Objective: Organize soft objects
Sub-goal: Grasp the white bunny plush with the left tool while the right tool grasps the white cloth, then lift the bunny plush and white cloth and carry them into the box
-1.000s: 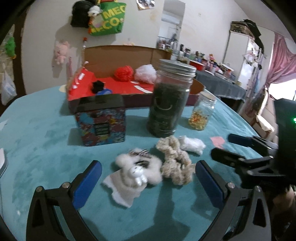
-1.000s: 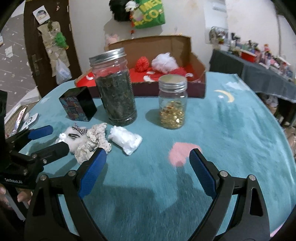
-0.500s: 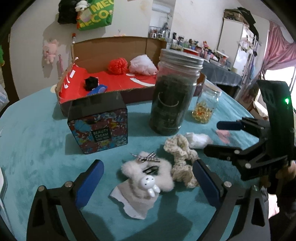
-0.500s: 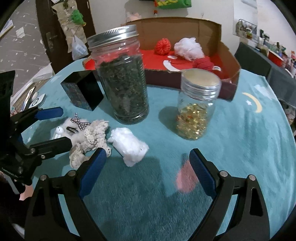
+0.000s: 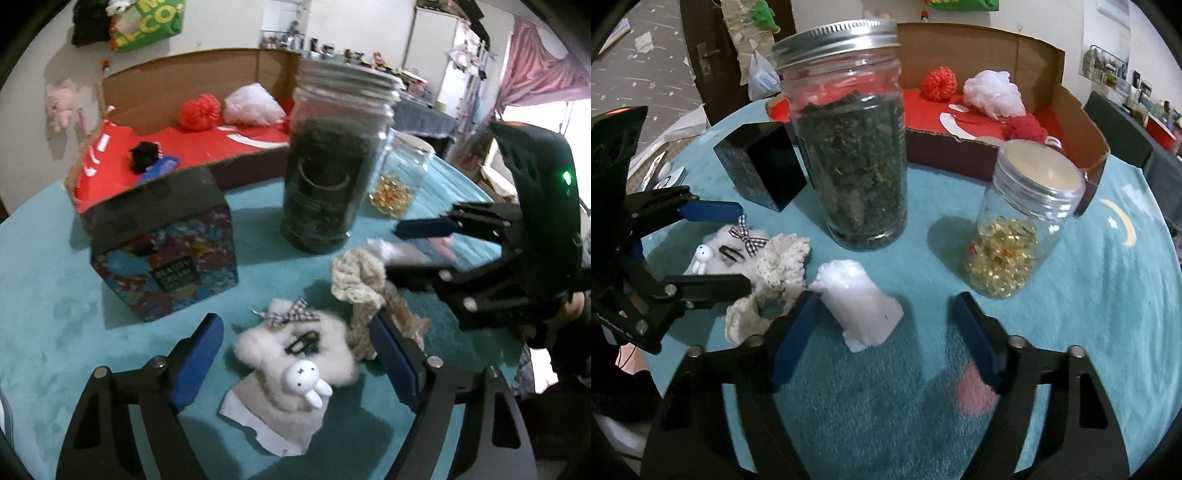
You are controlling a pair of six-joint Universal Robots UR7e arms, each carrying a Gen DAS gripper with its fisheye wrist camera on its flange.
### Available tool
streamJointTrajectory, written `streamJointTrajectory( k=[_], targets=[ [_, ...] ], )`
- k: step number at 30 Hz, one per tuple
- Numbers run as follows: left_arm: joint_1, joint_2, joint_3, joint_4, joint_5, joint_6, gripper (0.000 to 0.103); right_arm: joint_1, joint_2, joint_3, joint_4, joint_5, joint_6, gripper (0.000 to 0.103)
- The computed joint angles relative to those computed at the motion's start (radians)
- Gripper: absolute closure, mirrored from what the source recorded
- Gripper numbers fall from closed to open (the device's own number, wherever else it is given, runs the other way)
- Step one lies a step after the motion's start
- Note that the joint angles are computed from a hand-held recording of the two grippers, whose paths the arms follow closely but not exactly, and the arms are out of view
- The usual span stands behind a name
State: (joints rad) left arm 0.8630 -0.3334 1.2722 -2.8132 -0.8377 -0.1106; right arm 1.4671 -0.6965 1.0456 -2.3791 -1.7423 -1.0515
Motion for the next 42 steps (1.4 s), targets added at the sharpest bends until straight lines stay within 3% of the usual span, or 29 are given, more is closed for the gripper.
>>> streamJointTrajectory(
  k=[1, 11, 16, 26, 27, 28, 29, 30, 32, 33, 35, 42],
  targets=[
    [0.002, -0.002, 0.002, 0.0, -0.003, 0.004, 0.019, 0.001, 0.001, 0.0, -0.002, 0.0, -0.003, 0.045],
    [-0.004, -0.038, 0.051, 0.007, 0.022, 0.016, 0.02, -0.002, 0.003, -0.01, 0.016, 0.013, 0.001, 0.046],
    [0.0, -0.017, 0.011, 0.073, 0.038, 0.005, 0.02, -0.001, 0.004, -0.012, 0.016, 0.01, -0.001, 0.046],
    [0.001, 0.017, -0.034, 0.059, 0.053, 0.045, 0.02, 0.007, -0.002, 0.018, -0.029, -0.019, -0.023, 0.044],
    [0.002, 0.021, -0.037, 0.054, 0.057, 0.048, 0.023, 0.007, -0.002, 0.017, -0.029, -0.017, -0.021, 0.044],
    [0.0, 0.024, -0.037, 0.048, 0.064, 0.051, 0.034, 0.005, -0.003, 0.019, -0.03, -0.007, -0.017, 0.044],
    [-0.001, 0.028, -0.038, 0.04, 0.07, 0.059, 0.038, 0.005, -0.003, 0.019, -0.03, -0.007, -0.017, 0.044],
    [0.0, 0.025, -0.032, 0.025, 0.059, 0.068, 0.048, 0.004, -0.004, 0.02, -0.03, -0.002, -0.014, 0.046],
    [0.004, 0.018, -0.023, 0.004, 0.039, 0.069, 0.049, -0.002, -0.005, 0.004, 0.016, 0.024, 0.001, 0.07],
    [0.004, 0.016, -0.02, -0.002, 0.036, 0.064, 0.05, -0.005, -0.003, -0.012, 0.054, 0.039, 0.02, 0.078],
    [0.002, 0.01, -0.008, -0.028, 0.028, 0.065, 0.05, -0.008, -0.007, -0.017, 0.084, 0.063, 0.029, 0.084],
    [-0.026, -0.009, 0.018, -0.157, 0.007, 0.107, 0.05, -0.001, -0.068, 0.076, 0.014, 0.116, 0.012, 0.084]
  ],
)
